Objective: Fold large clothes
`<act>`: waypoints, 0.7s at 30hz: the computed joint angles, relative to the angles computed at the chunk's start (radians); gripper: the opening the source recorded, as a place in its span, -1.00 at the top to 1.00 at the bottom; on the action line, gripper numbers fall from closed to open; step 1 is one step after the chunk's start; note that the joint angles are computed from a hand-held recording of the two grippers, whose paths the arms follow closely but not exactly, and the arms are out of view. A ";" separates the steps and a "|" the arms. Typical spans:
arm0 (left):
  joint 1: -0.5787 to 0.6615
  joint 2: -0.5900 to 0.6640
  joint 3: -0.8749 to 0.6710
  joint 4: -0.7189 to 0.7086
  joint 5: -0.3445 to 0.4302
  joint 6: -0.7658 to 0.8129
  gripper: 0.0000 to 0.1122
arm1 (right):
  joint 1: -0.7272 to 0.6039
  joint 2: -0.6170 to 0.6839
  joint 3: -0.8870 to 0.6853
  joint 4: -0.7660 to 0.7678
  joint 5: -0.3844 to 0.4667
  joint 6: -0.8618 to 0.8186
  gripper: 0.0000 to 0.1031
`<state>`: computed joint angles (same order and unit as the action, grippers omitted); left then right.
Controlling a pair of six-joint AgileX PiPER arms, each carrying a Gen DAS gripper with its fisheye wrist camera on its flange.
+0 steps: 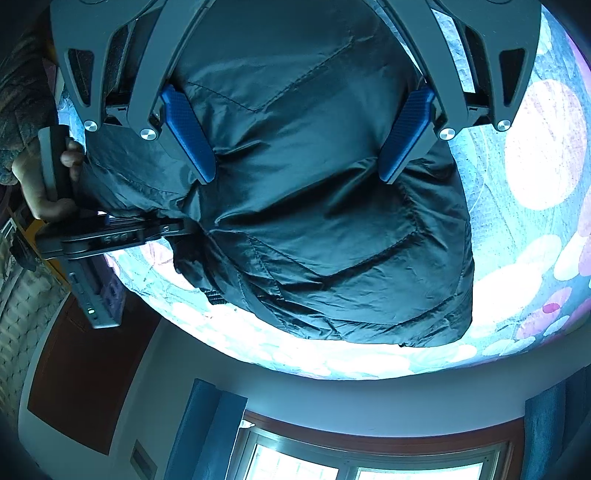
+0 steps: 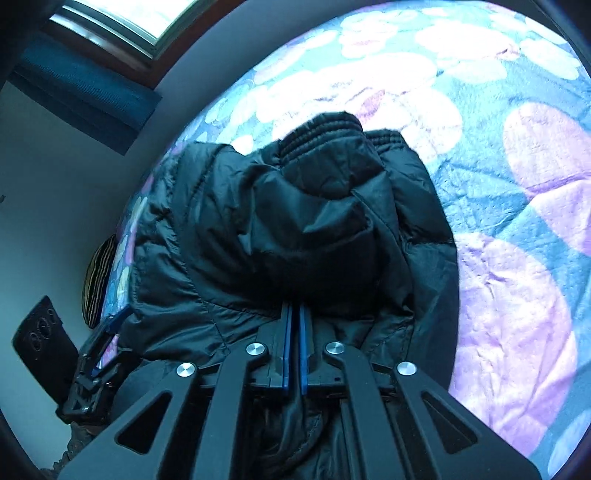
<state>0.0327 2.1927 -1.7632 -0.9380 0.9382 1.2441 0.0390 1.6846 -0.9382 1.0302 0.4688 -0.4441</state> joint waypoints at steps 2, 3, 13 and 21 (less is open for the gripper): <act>0.001 -0.002 0.003 -0.001 0.000 0.002 -0.58 | 0.037 -0.055 0.011 -0.094 -0.036 0.122 0.78; 0.002 0.002 0.000 -0.002 0.000 0.003 -0.58 | 0.054 -0.108 0.037 -0.143 -0.055 0.173 0.65; 0.002 0.009 -0.011 -0.003 0.005 -0.002 -0.58 | 0.174 -0.356 0.171 -0.457 -0.041 0.448 0.50; 0.001 -0.004 0.025 -0.031 -0.014 0.065 -0.59 | 0.170 -0.188 0.217 -0.247 -0.096 0.254 0.56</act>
